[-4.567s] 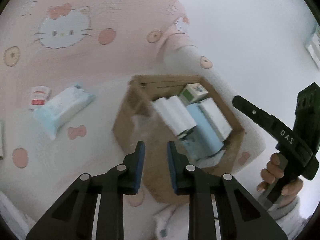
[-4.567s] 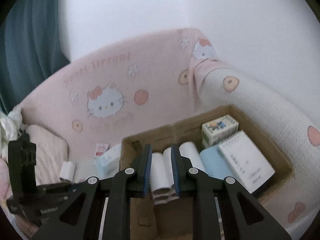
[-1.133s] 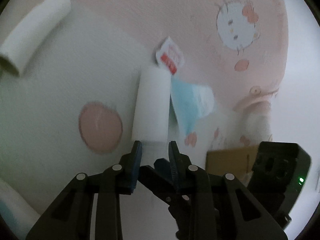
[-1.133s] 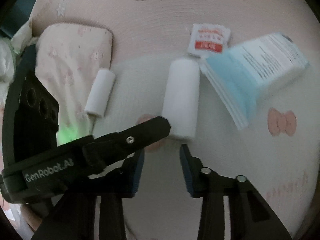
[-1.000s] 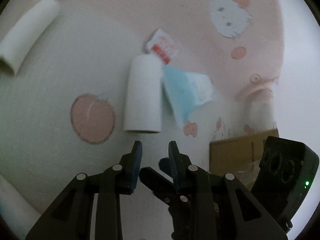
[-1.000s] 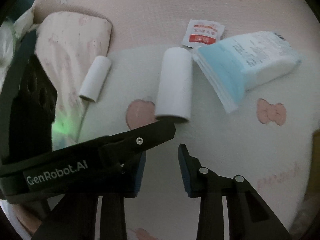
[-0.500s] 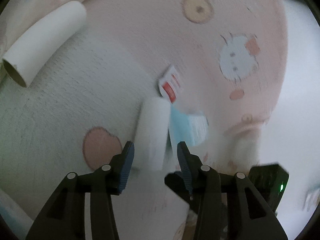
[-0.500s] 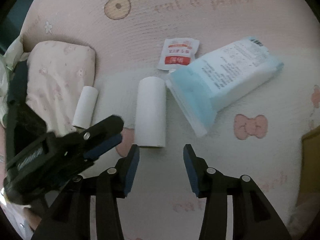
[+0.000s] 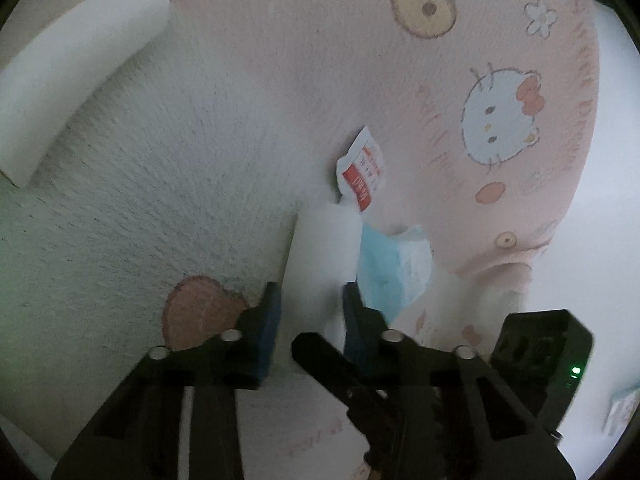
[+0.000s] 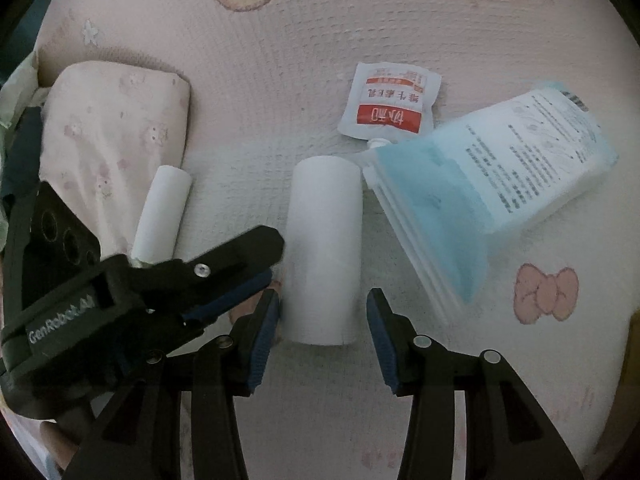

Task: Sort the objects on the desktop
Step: 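Close the right tool on the white roll and lift it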

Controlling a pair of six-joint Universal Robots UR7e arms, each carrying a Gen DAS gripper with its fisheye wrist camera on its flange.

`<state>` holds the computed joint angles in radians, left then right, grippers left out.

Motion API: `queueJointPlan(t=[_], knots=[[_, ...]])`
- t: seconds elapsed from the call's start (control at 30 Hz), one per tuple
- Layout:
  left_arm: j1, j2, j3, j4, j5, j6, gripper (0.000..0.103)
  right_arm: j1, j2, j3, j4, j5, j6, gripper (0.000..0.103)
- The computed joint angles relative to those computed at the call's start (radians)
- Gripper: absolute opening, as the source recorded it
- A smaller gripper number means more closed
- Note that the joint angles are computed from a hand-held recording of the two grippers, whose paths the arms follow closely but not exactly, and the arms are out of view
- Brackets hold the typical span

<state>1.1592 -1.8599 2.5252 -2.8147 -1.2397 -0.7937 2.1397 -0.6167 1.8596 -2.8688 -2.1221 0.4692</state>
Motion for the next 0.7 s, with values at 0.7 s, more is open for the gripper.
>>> queueJointPlan(t=[0.7], knots=[[-0.189, -0.062, 0.046, 0.273, -0.033, 0.008, 0.028, 0.077, -0.15, 0.222, 0.065, 0.003, 0.252, 0.04]])
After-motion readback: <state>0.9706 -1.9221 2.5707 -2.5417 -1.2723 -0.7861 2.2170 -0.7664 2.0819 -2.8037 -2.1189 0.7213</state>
